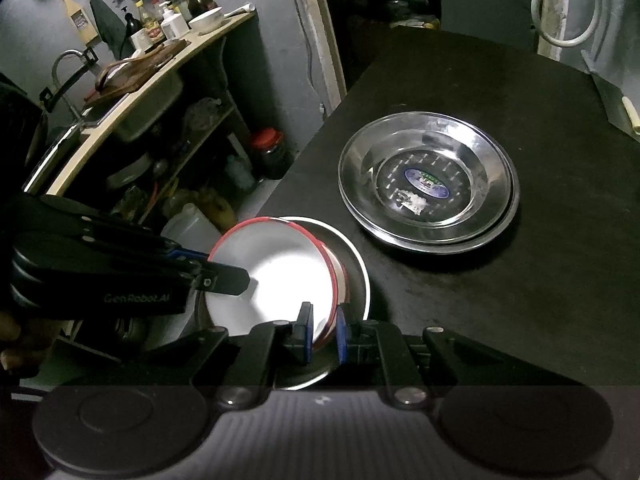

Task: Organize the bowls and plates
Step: 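Lower the second white bowl into the first white bowl with the left tool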

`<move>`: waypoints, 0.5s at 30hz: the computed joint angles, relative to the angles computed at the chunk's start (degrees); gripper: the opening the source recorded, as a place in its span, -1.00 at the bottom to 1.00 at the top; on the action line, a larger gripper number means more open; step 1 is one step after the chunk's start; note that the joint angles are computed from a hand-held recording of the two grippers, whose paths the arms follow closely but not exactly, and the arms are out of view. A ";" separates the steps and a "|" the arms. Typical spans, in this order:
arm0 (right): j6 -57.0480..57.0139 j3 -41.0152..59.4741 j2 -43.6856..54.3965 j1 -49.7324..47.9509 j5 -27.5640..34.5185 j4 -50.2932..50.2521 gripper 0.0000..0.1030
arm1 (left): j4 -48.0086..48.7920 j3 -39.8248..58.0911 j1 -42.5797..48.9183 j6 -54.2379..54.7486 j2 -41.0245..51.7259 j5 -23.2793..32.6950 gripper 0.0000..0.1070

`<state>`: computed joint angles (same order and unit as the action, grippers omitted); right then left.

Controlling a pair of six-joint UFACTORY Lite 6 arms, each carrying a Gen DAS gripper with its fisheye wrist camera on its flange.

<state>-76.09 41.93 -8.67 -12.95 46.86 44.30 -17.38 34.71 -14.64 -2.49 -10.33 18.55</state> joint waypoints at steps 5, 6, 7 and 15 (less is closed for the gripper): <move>0.11 0.27 0.34 0.30 -0.24 -0.03 -0.74 | 0.00 0.46 0.28 0.09 0.71 0.29 -0.85; 0.15 0.30 0.37 0.34 -0.27 -0.02 -0.74 | 0.00 0.63 0.28 0.10 0.97 0.31 -0.84; 0.21 0.30 0.42 0.39 -0.33 -0.05 -0.74 | 0.07 0.80 0.24 0.03 1.25 0.26 -0.84; 0.83 1.07 1.10 1.12 -0.30 -0.11 -0.74 | 0.25 1.35 0.30 0.23 2.03 0.42 -0.76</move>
